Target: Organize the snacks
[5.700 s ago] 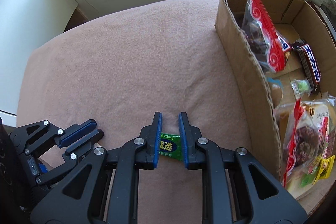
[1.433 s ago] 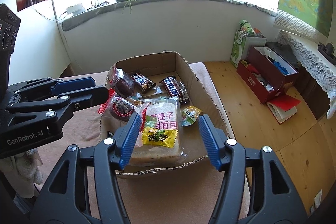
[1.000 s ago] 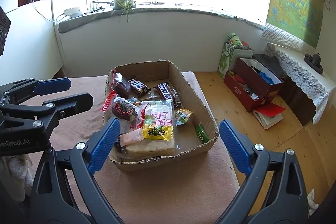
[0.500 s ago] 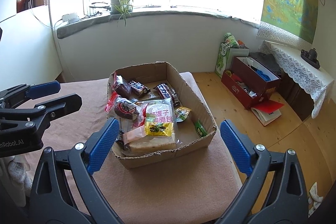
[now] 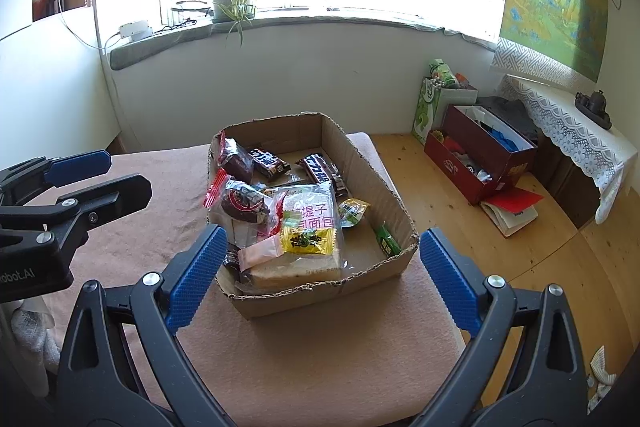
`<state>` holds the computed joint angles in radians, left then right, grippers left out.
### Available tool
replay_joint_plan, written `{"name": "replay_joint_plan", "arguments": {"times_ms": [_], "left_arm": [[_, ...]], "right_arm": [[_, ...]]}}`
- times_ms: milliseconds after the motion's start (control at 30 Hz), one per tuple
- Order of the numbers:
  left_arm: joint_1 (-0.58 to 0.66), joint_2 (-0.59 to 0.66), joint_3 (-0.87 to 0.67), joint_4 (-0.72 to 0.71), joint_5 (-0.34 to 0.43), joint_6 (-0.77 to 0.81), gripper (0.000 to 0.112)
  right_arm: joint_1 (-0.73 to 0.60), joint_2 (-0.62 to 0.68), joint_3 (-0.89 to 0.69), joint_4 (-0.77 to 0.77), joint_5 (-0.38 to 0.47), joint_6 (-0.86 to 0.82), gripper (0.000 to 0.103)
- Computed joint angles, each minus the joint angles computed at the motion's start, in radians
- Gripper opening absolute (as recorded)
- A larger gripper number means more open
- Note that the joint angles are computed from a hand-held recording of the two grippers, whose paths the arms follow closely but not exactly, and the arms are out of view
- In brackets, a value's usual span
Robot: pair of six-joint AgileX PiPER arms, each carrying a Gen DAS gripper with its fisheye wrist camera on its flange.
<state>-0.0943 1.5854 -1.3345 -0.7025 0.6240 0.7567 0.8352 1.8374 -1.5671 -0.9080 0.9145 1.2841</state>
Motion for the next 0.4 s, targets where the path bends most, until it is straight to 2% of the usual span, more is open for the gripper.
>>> {"name": "replay_joint_plan", "arguments": {"times_ms": [400], "left_arm": [[0.014, -0.012, 0.017, -0.035, 0.0, 0.041, 0.073]], "right_arm": [[0.001, 0.007, -0.012, 0.004, 0.007, -0.013, 0.099]]}}
